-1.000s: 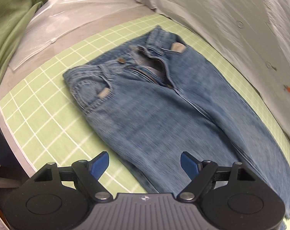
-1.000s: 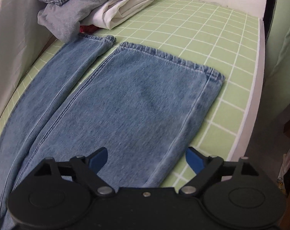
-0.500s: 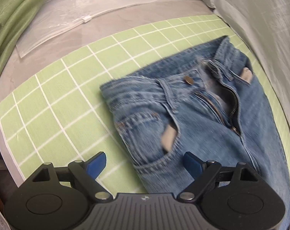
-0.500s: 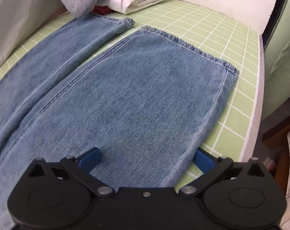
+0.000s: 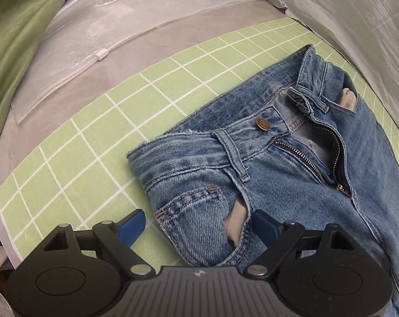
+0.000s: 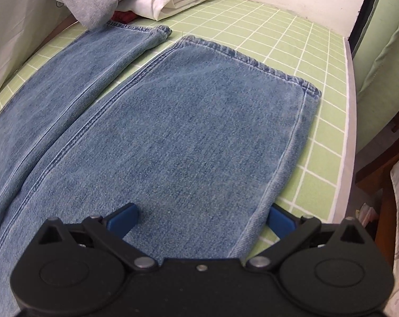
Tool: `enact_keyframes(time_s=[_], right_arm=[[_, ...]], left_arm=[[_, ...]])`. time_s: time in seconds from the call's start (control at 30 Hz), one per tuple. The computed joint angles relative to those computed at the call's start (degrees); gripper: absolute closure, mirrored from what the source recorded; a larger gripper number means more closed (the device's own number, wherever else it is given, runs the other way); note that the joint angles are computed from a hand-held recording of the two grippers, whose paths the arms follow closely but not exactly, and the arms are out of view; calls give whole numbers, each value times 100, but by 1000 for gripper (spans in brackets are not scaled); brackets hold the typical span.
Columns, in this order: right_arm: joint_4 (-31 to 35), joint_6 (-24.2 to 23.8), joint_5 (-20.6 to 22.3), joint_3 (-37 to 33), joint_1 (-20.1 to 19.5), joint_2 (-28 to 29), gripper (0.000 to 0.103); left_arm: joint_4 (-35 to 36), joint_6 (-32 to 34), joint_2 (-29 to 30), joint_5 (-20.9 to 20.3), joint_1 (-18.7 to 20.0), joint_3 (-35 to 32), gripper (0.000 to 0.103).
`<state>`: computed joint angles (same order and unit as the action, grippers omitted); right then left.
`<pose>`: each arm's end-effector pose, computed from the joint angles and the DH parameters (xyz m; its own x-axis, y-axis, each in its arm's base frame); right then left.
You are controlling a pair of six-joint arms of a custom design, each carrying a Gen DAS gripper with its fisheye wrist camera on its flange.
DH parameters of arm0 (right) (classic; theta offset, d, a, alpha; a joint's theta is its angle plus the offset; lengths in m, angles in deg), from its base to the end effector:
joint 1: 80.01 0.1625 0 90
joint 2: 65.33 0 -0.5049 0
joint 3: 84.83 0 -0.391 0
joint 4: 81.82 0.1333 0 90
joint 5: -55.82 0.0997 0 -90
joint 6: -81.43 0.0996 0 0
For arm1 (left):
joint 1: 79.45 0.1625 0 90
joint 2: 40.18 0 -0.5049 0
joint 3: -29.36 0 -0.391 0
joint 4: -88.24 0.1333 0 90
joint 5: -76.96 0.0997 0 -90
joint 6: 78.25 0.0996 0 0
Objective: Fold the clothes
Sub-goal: 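Grasp the waistband with the left tool while the right tool grasps a leg hem, lifting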
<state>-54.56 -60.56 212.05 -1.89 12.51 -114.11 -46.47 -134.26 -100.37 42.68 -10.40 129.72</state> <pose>0.0680 -0.5855 0.2398 -0.3562 0.8709 0.3386 0.2294 0.4328 -0.8718 -0.0324 -0.6875 0.3003 -0.6027 -0.6935 -0.3949 -0.2563 0.6368 -0.7272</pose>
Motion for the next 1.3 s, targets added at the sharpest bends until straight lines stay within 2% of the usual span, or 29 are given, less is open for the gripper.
enact_keyframes(time_s=[0.07, 0.13, 0.17, 0.2, 0.23, 0.27, 0.3, 0.37, 0.47, 0.63, 0.73, 0.87, 1.03, 1.1, 1.2, 1.27, 1.3], right_arm=[[314, 287, -49, -92, -17, 11, 0], [494, 418, -138, -133, -32, -13, 0], [532, 434, -167, -133, -36, -37, 3], [421, 310, -143, -73, -23, -96, 12], [274, 134, -125, -1, -8, -165, 18], [27, -190, -123, 107, 14, -261, 34], [-203, -485, -155, 215, 29, -362, 65], [-552, -878, -408, 430, 9, -589, 96], [-1174, -1080, -829, 864, -58, -1002, 96], [-2072, -1455, -1237, 1547, -69, -1582, 97], [-2254, -1613, -1314, 1766, 21, -1810, 97], [-2544, -1849, -1529, 2043, 161, -2222, 97], [-2867, -2888, -1559, 1770, 627, -2429, 97], [-3021, -3409, -1531, 1539, 793, -2392, 97], [-3394, -4238, -1602, 1257, 944, -2331, 97], [-3514, -4587, -1685, 1082, 918, -2239, 97], [-3525, -4700, -1732, 989, 885, -2183, 97]], left_arm=[[141, -110, 12, 41, -8, -54, 23], [-182, 135, 1, -94, -19, -6, 46], [-199, 89, 1, -105, -32, -3, 49], [-213, 40, 1, -115, -46, 1, 53], [-228, -20, -9, -90, -67, 20, 62], [-241, -82, -19, -63, -88, 40, 68], [-347, -109, -50, -58, -108, 96, 74], [-694, -128, -128, -60, -150, 259, 78], [-1341, -151, -263, -55, -229, 566, 82], [-1563, -360, -476, 221, -475, 932, 83], [-1311, -854, -695, 512, -643, 1171, 84], [-608, -1592, -1044, 962, -956, 1390, 85], [130, -2090, -1218, 1827, -1511, 1308, 86], [112, -2008, -1123, 2171, -1662, 1192, 86], [-525, -1535, -933, 2380, -1741, 1106, 86], [-45, -1923, -846, 2500, -1720, 1006, 86], [524, -2396, -824, 2511, -1686, 916, 86]])
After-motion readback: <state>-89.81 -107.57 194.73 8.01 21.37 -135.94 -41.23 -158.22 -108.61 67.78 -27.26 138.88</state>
